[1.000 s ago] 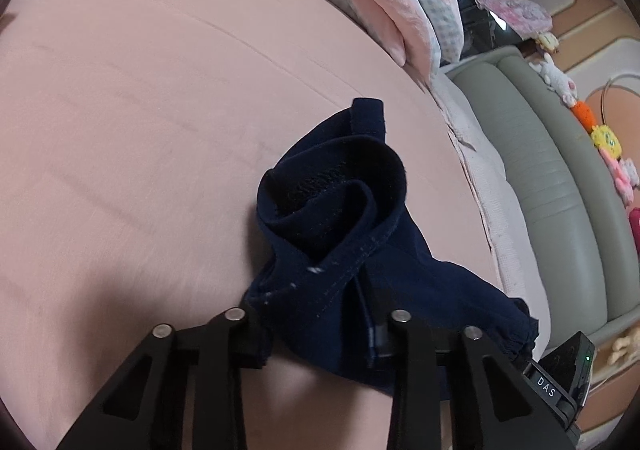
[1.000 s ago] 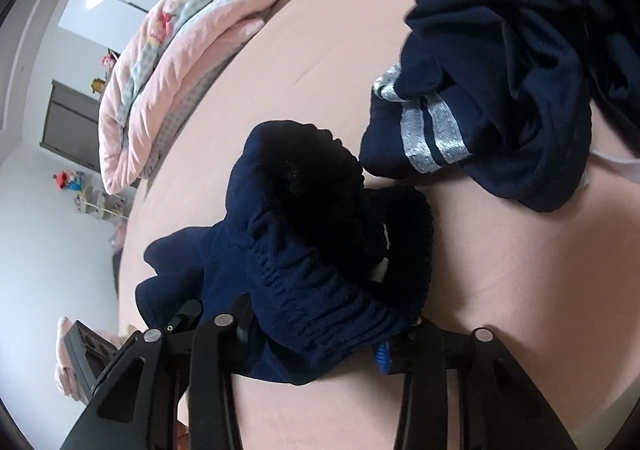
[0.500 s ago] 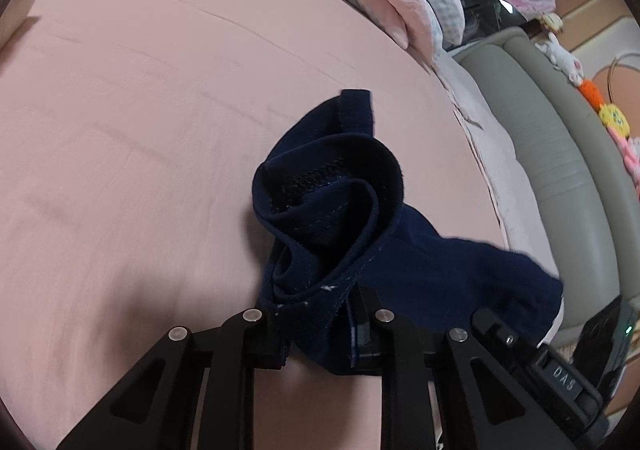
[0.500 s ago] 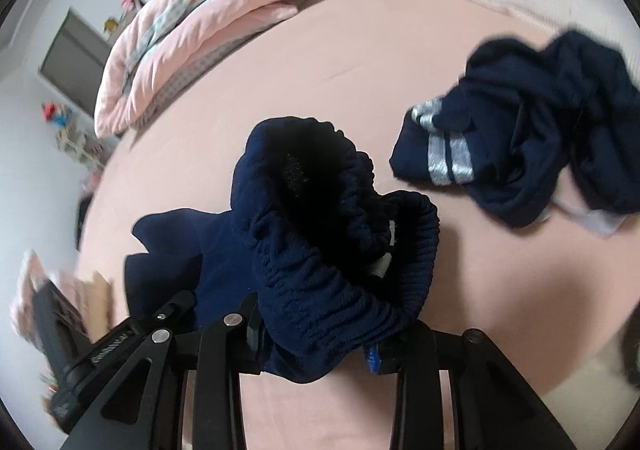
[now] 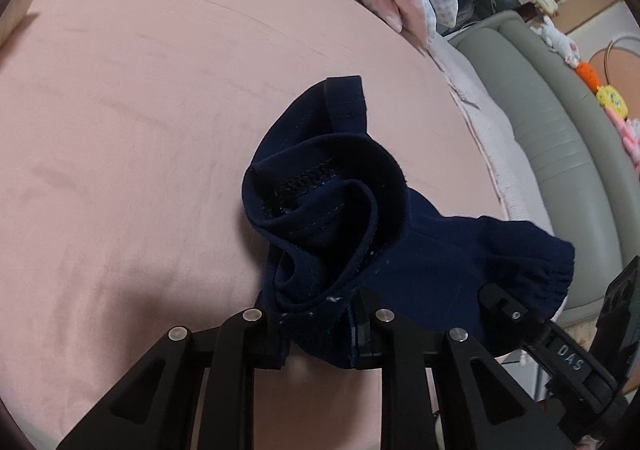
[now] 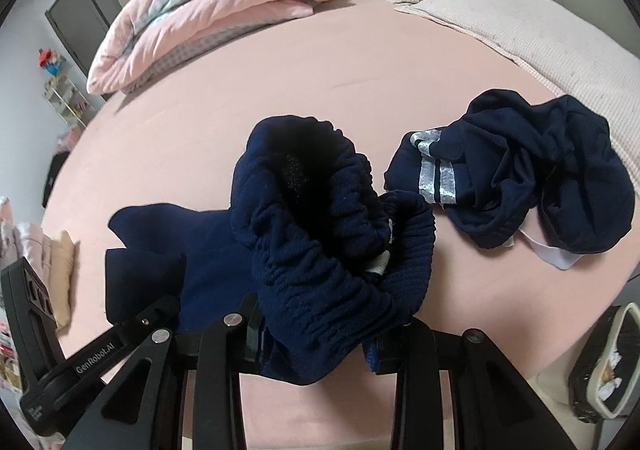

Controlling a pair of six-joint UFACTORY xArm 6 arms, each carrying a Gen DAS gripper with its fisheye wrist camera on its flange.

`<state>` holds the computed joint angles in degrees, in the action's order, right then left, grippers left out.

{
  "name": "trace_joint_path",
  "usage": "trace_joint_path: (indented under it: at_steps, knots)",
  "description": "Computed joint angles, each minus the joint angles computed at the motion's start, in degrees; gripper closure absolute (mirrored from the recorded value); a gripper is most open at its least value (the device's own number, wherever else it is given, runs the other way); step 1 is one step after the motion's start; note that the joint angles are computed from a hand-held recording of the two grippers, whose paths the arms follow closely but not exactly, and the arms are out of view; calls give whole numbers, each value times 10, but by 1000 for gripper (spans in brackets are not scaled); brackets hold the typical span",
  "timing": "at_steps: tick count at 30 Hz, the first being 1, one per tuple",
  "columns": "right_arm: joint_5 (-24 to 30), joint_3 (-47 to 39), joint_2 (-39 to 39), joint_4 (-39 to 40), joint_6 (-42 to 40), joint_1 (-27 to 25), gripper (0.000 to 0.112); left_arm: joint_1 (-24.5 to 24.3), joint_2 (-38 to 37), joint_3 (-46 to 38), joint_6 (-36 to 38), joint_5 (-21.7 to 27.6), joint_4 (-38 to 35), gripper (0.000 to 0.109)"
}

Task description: Fold clothes

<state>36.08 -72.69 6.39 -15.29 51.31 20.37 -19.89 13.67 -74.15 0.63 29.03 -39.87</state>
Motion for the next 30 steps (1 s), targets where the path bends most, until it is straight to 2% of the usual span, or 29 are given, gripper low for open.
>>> trace_joint_path:
  at_steps: [5, 9, 11, 13, 14, 17, 22, 26, 30]
  knots:
    - [53, -38, 16, -53, 11, 16, 79, 12, -5, 6, 42, 19, -69, 91]
    - [84, -59, 20, -83, 13, 28, 79, 37, -5, 4, 56, 72, -165, 88]
    - [89, -74, 27, -73, 7, 27, 79, 53, -14, 12, 93, 104, -243, 77]
    - [87, -85, 33, -60, 5, 23, 79, 71, -22, 22, 122, 141, -313, 42]
    - [84, -84, 31, -55, 5, 22, 79, 81, -26, 27, 134, 160, -346, 39]
    - [74, -79, 26, -40, 4, 18, 79, 85, -48, 60, 146, 152, -418, 34]
    - [77, -71, 21, -42, 6, 23, 79, 84, -54, 83, 133, 178, -448, 34]
    - [72, -61, 14, -39, 3, 23, 79, 62, -45, 71, 129, 164, -459, 34]
    - [71, -63, 16, -35, -2, 21, 79, 57, -39, 81, 135, 212, -535, 34]
